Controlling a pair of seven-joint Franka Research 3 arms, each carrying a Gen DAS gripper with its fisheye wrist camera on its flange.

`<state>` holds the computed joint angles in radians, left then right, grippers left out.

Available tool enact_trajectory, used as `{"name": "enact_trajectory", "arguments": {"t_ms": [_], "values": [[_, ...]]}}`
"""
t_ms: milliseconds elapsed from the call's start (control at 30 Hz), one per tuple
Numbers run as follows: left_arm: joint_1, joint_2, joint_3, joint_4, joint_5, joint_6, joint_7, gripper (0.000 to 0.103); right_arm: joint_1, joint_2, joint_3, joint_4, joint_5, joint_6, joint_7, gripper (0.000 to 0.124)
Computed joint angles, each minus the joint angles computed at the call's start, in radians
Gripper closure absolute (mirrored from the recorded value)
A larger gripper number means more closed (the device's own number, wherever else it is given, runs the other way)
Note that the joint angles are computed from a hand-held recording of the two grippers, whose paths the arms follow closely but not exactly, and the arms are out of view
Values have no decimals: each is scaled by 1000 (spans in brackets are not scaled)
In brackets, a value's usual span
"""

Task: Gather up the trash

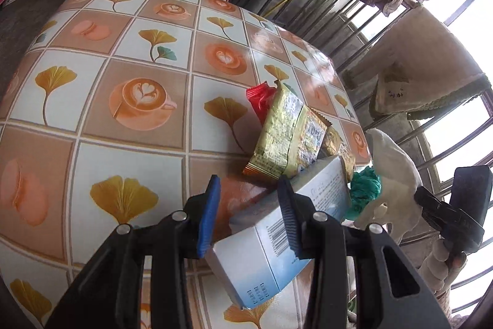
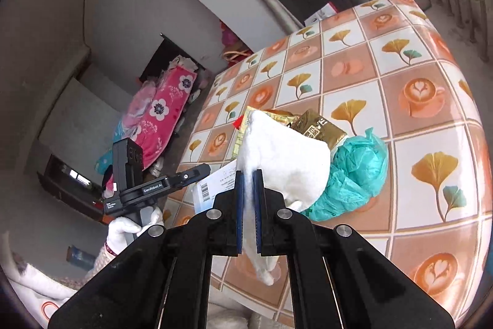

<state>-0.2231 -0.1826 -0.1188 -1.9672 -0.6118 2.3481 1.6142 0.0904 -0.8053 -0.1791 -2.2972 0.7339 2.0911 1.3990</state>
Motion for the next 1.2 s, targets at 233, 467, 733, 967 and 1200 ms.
{"name": "enact_trajectory", "arguments": {"t_ms": [233,467,733,967,1200], "values": [[-17,-53,25,-13,-119,-233,159,58,-10,6,-11,0,-5,-14,12,119],[-35,-69,-16,2,-9,-138,186,37,-9,-2,-36,39,17,-42,12,119],[-71,-4,-48,53,114,-180,213,20,-43,-45,-69,53,11,-144,62,117],[-74,2,-66,36,161,-160,167,19,-148,-78,14,-9,-116,-144,172,116],[-85,18,-91,41,263,-113,100,19,-165,-79,75,-55,-224,-107,265,115]]}}
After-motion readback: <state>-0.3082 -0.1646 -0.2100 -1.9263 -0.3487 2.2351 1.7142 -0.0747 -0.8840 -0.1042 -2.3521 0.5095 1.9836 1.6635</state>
